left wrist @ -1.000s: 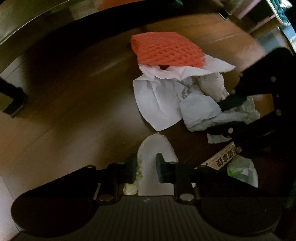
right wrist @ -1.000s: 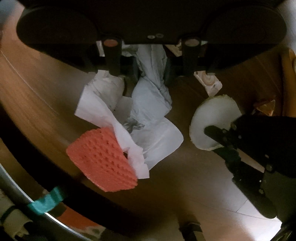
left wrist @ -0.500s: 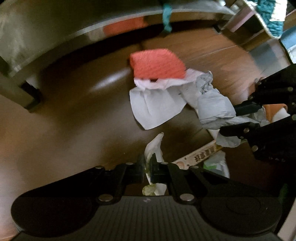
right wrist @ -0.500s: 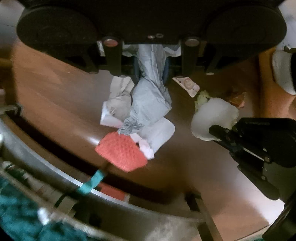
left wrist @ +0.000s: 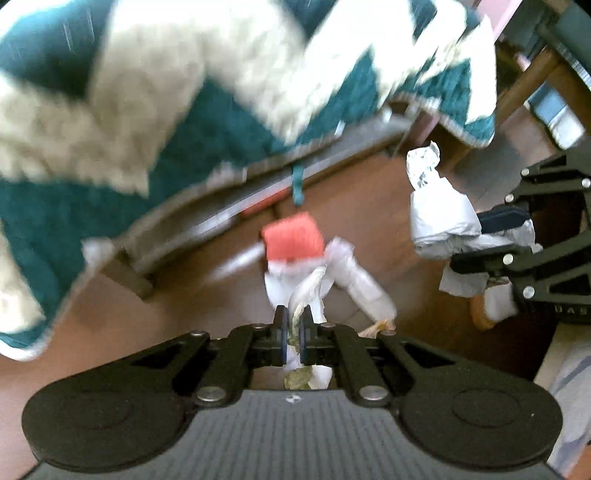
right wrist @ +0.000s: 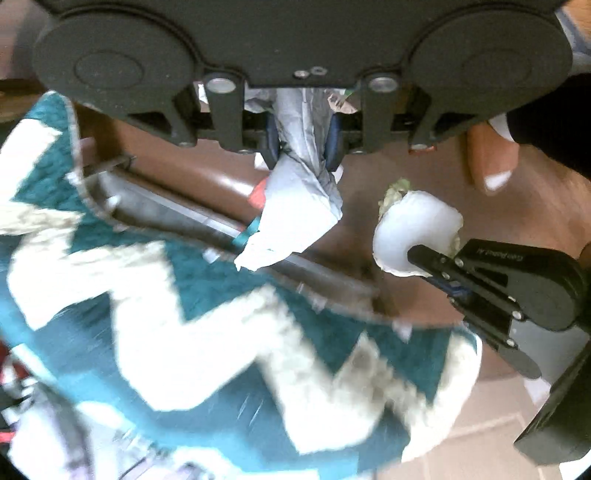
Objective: Collect trash
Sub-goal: 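Carry the cabbage leaf and tissues with both tools over the wastebasket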
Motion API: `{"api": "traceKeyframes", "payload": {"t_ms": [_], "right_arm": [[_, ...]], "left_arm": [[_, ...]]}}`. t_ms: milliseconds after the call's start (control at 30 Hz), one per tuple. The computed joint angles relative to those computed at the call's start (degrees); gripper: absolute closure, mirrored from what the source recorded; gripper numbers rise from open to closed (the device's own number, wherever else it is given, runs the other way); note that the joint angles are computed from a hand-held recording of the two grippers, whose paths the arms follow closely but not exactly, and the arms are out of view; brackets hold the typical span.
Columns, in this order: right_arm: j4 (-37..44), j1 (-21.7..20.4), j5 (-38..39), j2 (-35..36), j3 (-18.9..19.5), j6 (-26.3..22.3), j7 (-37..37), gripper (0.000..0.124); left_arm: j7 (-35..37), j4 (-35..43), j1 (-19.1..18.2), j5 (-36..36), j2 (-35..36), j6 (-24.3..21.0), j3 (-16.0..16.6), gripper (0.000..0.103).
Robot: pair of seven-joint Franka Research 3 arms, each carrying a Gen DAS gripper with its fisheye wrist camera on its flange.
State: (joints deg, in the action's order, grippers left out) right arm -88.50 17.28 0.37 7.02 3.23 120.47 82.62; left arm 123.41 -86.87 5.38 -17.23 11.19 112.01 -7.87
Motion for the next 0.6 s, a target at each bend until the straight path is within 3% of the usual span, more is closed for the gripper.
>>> {"api": "traceKeyframes", "payload": {"t_ms": [267, 600], "right_arm": [[3.8, -1.5, -2.4, -7.5, -0.3, 0.0, 1.0, 0.100], [14.0, -5.4, -3.3, -12.5, -0.7, -5.5, 1.4, 0.100]], "left_arm": [[-3.6, 6.1, -1.4, -3.7, -5.3, 0.7, -0.1, 0.098], [-9.9, 16.4, -6.1, -5.4, -8.1, 4.0, -1.0, 0.098]]}}
